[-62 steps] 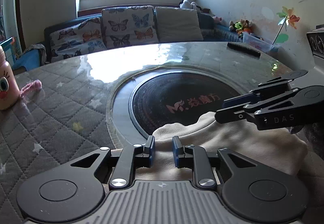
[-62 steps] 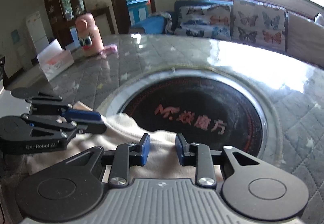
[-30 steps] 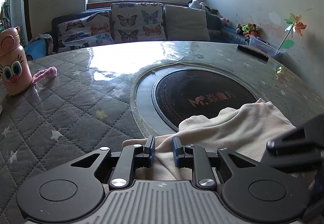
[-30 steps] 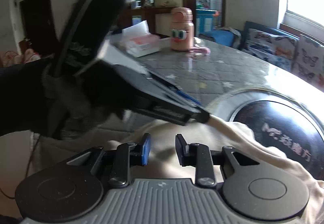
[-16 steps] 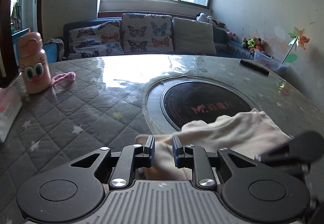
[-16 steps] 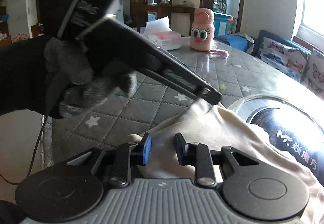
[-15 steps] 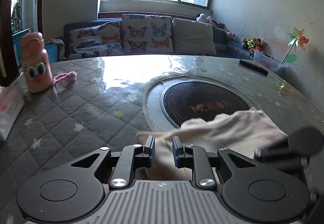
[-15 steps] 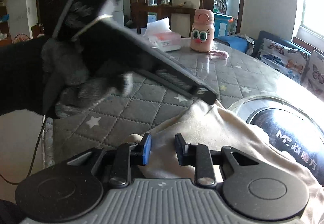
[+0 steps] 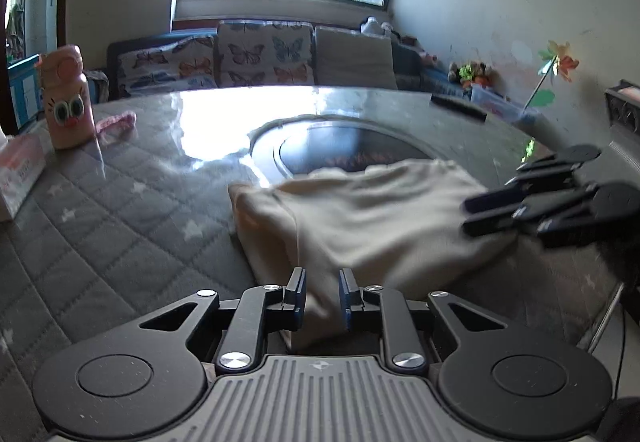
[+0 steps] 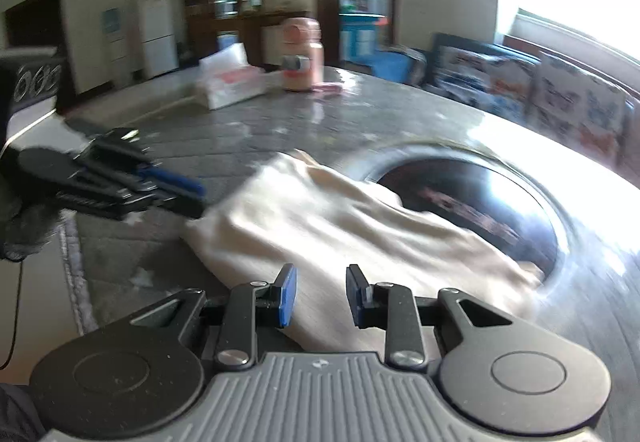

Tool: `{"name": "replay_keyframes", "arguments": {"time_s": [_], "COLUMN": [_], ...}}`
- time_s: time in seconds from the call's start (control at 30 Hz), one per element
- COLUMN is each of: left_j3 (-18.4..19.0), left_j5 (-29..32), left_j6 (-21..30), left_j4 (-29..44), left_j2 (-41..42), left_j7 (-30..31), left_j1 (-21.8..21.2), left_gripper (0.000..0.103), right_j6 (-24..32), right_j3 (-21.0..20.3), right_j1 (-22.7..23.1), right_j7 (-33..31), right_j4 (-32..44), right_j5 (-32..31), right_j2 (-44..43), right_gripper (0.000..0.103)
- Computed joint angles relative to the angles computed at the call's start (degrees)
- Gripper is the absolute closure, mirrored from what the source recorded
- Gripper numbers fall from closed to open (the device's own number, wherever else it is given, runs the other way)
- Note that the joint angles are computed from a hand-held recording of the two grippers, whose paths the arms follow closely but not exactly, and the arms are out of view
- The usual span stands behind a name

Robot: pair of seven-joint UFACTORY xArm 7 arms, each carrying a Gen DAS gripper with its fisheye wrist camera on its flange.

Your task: Fold clothes

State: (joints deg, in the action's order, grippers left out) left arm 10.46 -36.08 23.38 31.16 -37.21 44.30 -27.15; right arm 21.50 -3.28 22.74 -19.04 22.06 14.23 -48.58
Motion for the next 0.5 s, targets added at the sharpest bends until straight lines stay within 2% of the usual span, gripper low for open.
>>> {"name": "replay_keyframes", "arguments": {"time_s": [0.13, 0.2, 0.37, 0.5], "left_j3": [-0.49, -0.69, -0.75, 0.38], "left_j5": [0.71, 1.1, 0.99, -1.7], "left_j6": [0.67, 0.98, -0.14, -2.67], "left_j4": [-0.4, -0.24, 1.11, 3.49], "left_j2": [0.79, 0.63, 0.31, 3.25], "left_j7": [-0.92, -0.82, -0.4, 0.71], "left_j1": [1.13, 1.43, 1.05, -1.96], "left_gripper": [0.084, 0.084, 0.083, 0.083], "right_j6": [2.54, 4.1, 5.52, 1.27], "right_j3": [0.17, -0.08, -2.65, -3.1], "right_j1": [-6.11, -7.73, -7.45, -6.57], "right_j7": [2.41, 3.51, 1.52, 0.54], "right_j4": [-2.03, -2.79, -2.94, -1.41], "right_j5": [-1.85, -2.21, -1.67, -0.64], "right_j2": [-2.44, -3.17, -5.45, -1.84], "right_gripper": [0.076, 0.076, 0.076, 0.076]}}
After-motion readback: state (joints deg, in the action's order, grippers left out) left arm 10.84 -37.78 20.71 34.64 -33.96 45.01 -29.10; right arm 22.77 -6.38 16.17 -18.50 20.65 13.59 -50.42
